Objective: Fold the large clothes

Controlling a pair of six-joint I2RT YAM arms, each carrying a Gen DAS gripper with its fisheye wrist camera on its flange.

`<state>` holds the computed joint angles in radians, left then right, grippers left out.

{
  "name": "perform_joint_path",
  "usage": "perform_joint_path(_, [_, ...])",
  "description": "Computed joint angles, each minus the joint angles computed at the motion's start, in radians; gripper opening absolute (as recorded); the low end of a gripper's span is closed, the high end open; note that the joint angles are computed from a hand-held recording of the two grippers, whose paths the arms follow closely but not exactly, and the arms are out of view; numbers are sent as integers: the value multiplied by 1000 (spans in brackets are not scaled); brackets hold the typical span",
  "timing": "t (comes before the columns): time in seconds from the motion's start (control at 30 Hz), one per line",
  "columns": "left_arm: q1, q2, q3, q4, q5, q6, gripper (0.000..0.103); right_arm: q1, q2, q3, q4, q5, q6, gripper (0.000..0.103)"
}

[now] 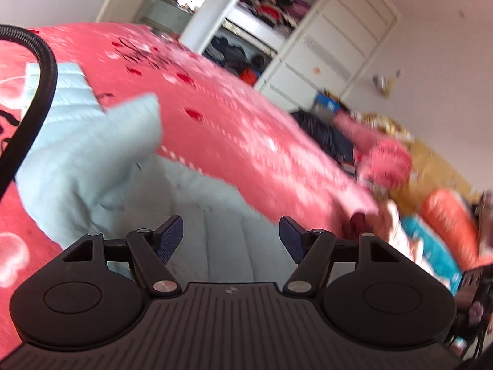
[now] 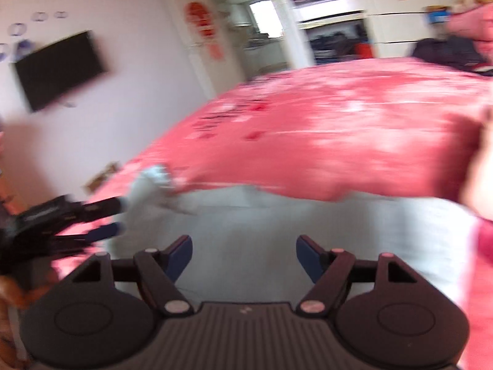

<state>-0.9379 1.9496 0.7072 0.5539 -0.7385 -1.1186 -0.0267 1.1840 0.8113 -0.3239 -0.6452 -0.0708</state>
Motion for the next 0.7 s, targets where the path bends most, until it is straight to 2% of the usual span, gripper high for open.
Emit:
perform_joint_path(0.2, [35,96,150,-201,86,-6,80,-159,54,-77,47,-11,-25,71])
perform_joint_path(0.47, [49,173,257,-305,106,30,80,-203,128,-109,103,15,-70,71])
perform_joint_path(0.7, [49,189,282,-341,108,47,81,-199,157,-162,214,40,-89,71])
